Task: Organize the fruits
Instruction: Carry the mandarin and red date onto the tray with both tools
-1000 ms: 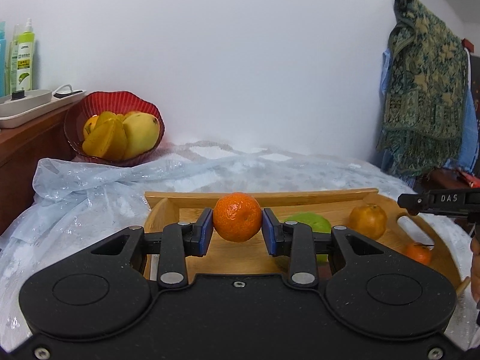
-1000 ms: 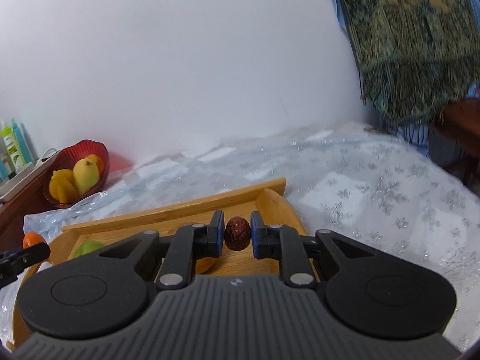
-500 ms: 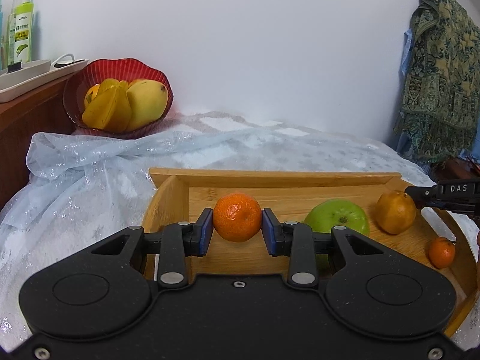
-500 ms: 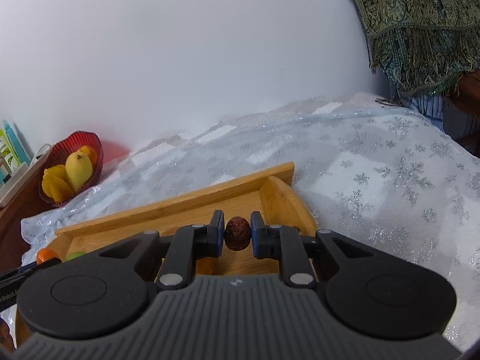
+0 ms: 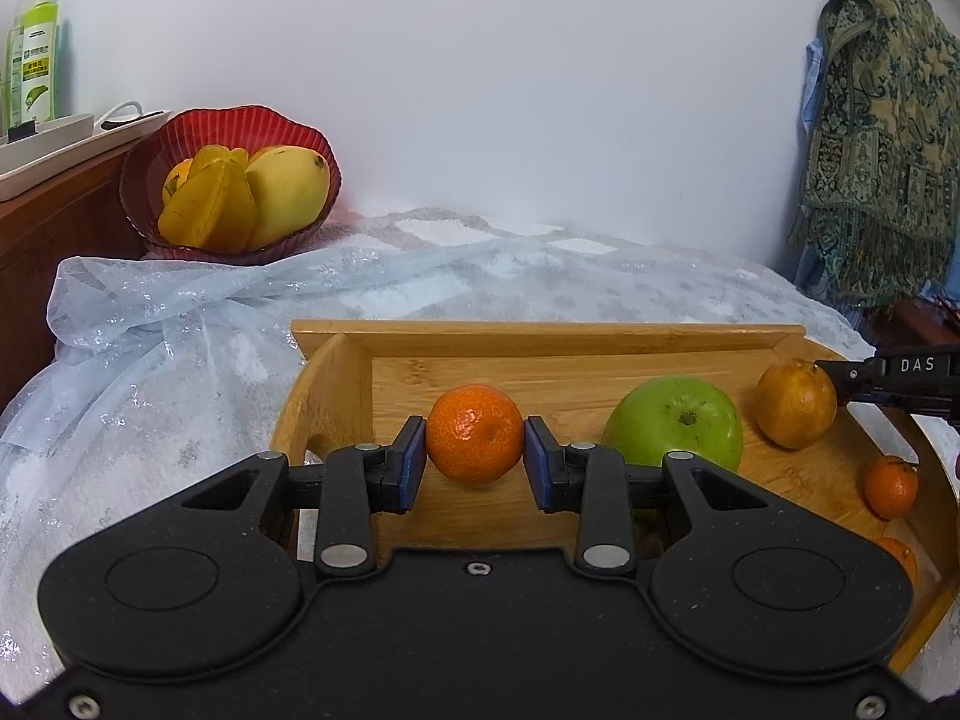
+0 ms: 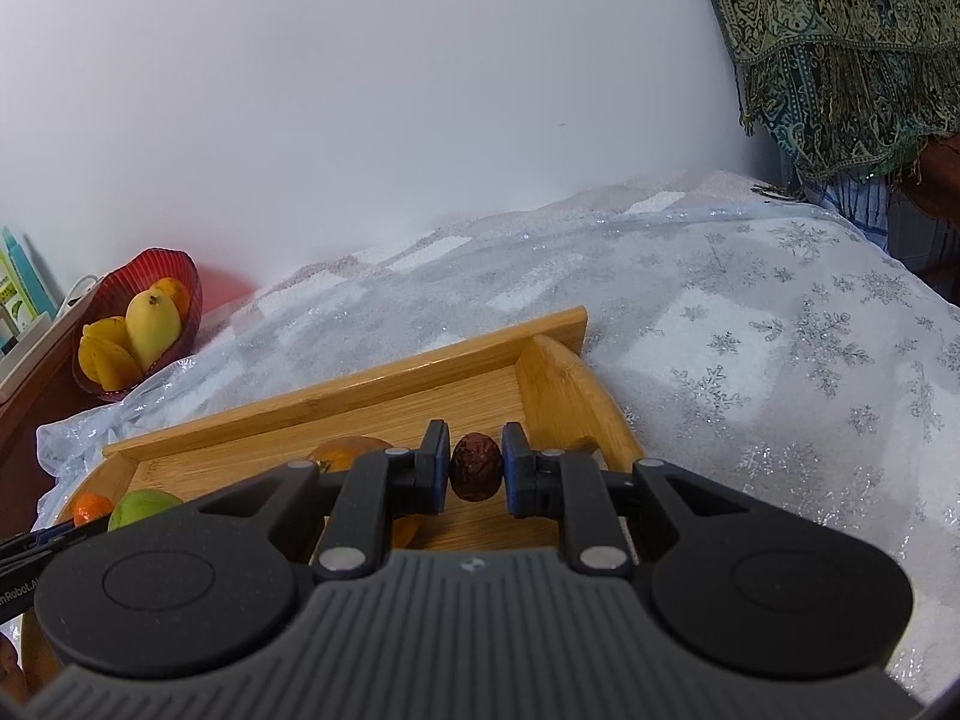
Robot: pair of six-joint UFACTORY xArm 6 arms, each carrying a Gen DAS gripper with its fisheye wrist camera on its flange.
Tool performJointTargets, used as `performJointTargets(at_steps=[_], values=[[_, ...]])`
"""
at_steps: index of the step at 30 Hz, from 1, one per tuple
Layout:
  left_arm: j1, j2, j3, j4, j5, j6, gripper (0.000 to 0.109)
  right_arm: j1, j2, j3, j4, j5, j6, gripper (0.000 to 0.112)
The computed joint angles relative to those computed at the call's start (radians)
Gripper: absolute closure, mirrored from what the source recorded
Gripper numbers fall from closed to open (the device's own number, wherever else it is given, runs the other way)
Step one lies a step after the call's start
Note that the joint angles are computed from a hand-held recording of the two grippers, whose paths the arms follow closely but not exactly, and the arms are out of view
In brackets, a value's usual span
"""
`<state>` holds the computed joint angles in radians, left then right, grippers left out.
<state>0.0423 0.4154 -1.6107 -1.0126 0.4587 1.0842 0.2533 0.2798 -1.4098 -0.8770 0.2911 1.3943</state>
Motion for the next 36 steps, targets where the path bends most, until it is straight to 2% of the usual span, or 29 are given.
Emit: performJointTargets(at_steps=[10,33,36], values=[[0.004,0.01,-0.014,0.057,0.029,-0.047,0.076,0.005,0.002,-0.006,-0.025,0.015,0.007,0.089],[0.003,0.008,-0.012,0.064,0.027,-0.05,0.075,0.009,0.004,-0.011,-0.055,0.026,0.028,0.087],[0.004,0.007,-0.01,0.06,0.025,-0.051,0.075,0.008,0.002,-0.01,-0.067,0.026,0.044,0.083]])
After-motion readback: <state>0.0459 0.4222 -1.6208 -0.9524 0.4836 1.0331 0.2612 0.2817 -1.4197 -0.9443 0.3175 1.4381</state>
